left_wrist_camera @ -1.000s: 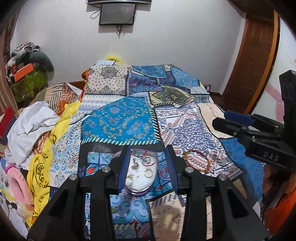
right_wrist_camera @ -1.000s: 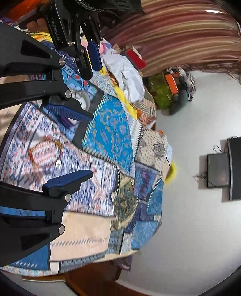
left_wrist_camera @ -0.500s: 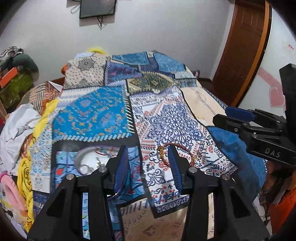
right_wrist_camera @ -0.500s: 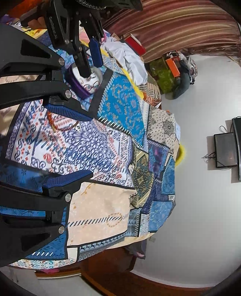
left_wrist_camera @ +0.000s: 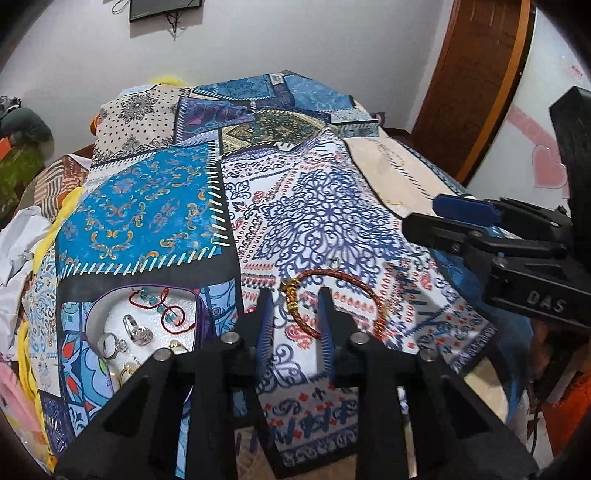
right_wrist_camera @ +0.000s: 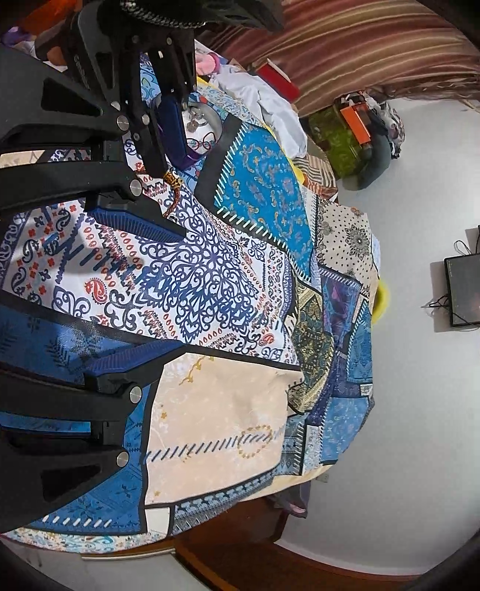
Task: Organize jewelry
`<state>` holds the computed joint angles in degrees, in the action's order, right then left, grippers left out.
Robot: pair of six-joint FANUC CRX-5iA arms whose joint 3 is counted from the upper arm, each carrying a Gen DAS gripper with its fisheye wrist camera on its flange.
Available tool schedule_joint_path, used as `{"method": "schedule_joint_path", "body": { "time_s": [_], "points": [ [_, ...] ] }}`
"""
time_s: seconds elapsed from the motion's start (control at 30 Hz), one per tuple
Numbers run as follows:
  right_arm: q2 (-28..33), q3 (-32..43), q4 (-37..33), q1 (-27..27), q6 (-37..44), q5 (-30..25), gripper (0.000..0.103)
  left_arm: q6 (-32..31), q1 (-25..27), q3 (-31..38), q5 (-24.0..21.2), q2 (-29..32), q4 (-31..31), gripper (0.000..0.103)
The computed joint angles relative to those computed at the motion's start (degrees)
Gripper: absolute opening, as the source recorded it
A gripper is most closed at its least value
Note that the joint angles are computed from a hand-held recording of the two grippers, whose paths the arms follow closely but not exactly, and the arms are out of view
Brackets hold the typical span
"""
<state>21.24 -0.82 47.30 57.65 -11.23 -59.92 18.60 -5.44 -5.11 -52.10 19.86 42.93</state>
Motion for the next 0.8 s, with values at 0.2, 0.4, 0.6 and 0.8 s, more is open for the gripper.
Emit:
{"method": "schedule_joint_path", "body": {
  "time_s": [0.2,0.4,0.6,0.8],
  "points": [
    [0.4,0.0,-0.9,-0.5,1.1,1.7,0.051,2.5,0.0,1.7,-1.0,2.3,-0.1,0.015],
    [1.7,1.8,-2.4,-1.1,4.1,2.8,0.051,0.7,0.2,1.1,-1.1,2.4,1.0,0.005],
    [2.3,3.1,-3.6,-1.5,6.3,3.6,0.05,-2.0,1.0,-1.0,0.9,0.8,3.0,0.005],
    [3.6,5.3,-6.3,-2.0,11.1,5.4,0.039,-3.3,2.5,-1.3,1.5,-0.2,5.5,0.005]
  ]
}}
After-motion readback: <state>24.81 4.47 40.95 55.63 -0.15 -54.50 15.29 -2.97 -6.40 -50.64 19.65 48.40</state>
